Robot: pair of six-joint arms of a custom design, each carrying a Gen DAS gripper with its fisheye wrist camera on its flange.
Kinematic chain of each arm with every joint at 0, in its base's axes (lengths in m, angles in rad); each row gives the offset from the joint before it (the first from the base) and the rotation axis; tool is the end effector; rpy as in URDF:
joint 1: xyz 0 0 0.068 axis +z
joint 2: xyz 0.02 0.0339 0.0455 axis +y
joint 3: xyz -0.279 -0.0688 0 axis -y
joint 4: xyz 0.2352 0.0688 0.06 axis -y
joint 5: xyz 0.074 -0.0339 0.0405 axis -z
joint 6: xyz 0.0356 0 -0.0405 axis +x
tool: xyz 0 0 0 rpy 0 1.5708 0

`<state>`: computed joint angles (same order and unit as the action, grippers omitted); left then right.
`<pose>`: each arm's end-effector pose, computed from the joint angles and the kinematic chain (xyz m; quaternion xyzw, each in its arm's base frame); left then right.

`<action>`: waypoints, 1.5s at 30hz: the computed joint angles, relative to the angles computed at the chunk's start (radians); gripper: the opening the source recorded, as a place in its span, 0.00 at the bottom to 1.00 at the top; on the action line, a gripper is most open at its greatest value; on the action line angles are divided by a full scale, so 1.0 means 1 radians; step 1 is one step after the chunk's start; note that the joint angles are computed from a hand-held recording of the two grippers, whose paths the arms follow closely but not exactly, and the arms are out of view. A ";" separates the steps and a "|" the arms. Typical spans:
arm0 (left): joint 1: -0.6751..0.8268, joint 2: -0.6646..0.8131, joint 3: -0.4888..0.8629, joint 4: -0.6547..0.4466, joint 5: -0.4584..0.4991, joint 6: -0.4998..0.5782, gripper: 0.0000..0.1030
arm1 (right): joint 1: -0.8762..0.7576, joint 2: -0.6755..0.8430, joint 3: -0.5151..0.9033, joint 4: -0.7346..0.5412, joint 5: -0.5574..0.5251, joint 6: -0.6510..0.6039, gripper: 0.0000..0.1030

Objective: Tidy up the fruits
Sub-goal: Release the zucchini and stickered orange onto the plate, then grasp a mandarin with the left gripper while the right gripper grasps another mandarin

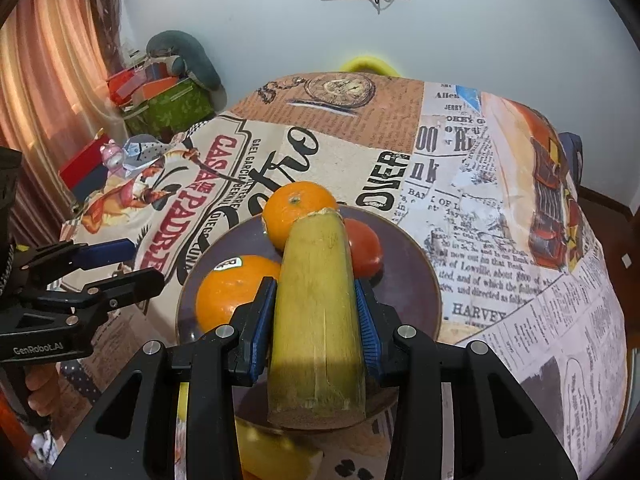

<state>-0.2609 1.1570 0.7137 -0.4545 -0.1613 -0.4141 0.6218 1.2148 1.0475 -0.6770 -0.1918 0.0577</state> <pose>0.2083 -0.0497 0.2369 -0.0985 0.9361 -0.0372 0.3357 0.1887 0.1436 0.3136 -0.2916 0.8842 0.2023 0.3036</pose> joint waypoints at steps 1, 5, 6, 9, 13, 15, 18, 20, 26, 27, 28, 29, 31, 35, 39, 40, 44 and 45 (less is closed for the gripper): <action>0.002 0.000 -0.001 0.000 -0.001 0.001 0.63 | -0.011 0.008 0.003 0.003 -0.021 -0.001 0.35; 0.011 0.005 -0.005 0.000 -0.001 0.005 0.63 | -0.040 0.039 0.018 0.001 -0.061 0.004 0.35; 0.013 0.002 -0.007 -0.001 0.000 0.005 0.63 | -0.038 0.049 0.027 -0.008 -0.051 0.002 0.35; 0.017 -0.002 -0.008 -0.003 0.003 0.002 0.63 | -0.047 0.065 0.038 -0.027 -0.073 -0.004 0.36; 0.017 -0.004 -0.006 -0.011 0.003 -0.001 0.63 | -0.019 0.050 0.037 -0.034 -0.020 -0.012 0.36; 0.014 -0.008 -0.004 -0.015 0.000 0.000 0.63 | -0.012 0.042 0.041 -0.046 -0.007 -0.009 0.36; -0.001 -0.026 0.002 -0.035 -0.010 -0.004 0.63 | -0.008 0.022 0.051 -0.073 0.007 -0.006 0.36; -0.015 -0.041 0.009 -0.053 -0.025 -0.014 0.63 | 0.004 -0.002 0.055 -0.087 0.034 0.000 0.41; -0.077 -0.107 0.041 -0.142 -0.068 -0.057 0.63 | 0.084 -0.098 0.077 -0.145 0.141 0.024 0.52; -0.091 -0.115 0.050 -0.159 -0.077 -0.065 0.63 | 0.105 -0.114 0.081 -0.154 0.166 0.030 0.53; -0.106 -0.124 0.057 -0.174 -0.088 -0.073 0.63 | 0.124 -0.127 0.087 -0.163 0.187 0.036 0.55; -0.126 -0.136 0.066 -0.192 -0.102 -0.081 0.63 | 0.137 -0.135 0.092 -0.169 0.202 0.041 0.56; -0.160 -0.156 0.081 -0.222 -0.128 -0.097 0.64 | 0.180 -0.166 0.103 -0.190 0.240 0.064 0.57; -0.243 -0.194 0.114 -0.297 -0.186 -0.149 0.65 | 0.246 -0.206 0.112 -0.222 0.293 0.111 0.58; -0.305 -0.231 0.124 -0.357 -0.225 -0.200 0.66 | 0.296 -0.239 0.105 -0.252 0.338 0.161 0.58; -0.323 -0.241 0.124 -0.374 -0.235 -0.218 0.66 | 0.305 -0.250 0.099 -0.261 0.342 0.175 0.58; -0.374 -0.263 0.101 -0.418 -0.250 -0.270 0.66 | 0.337 -0.290 0.071 -0.298 0.358 0.234 0.58; -0.386 -0.266 0.091 -0.426 -0.250 -0.279 0.66 | 0.347 -0.298 0.064 -0.308 0.365 0.249 0.59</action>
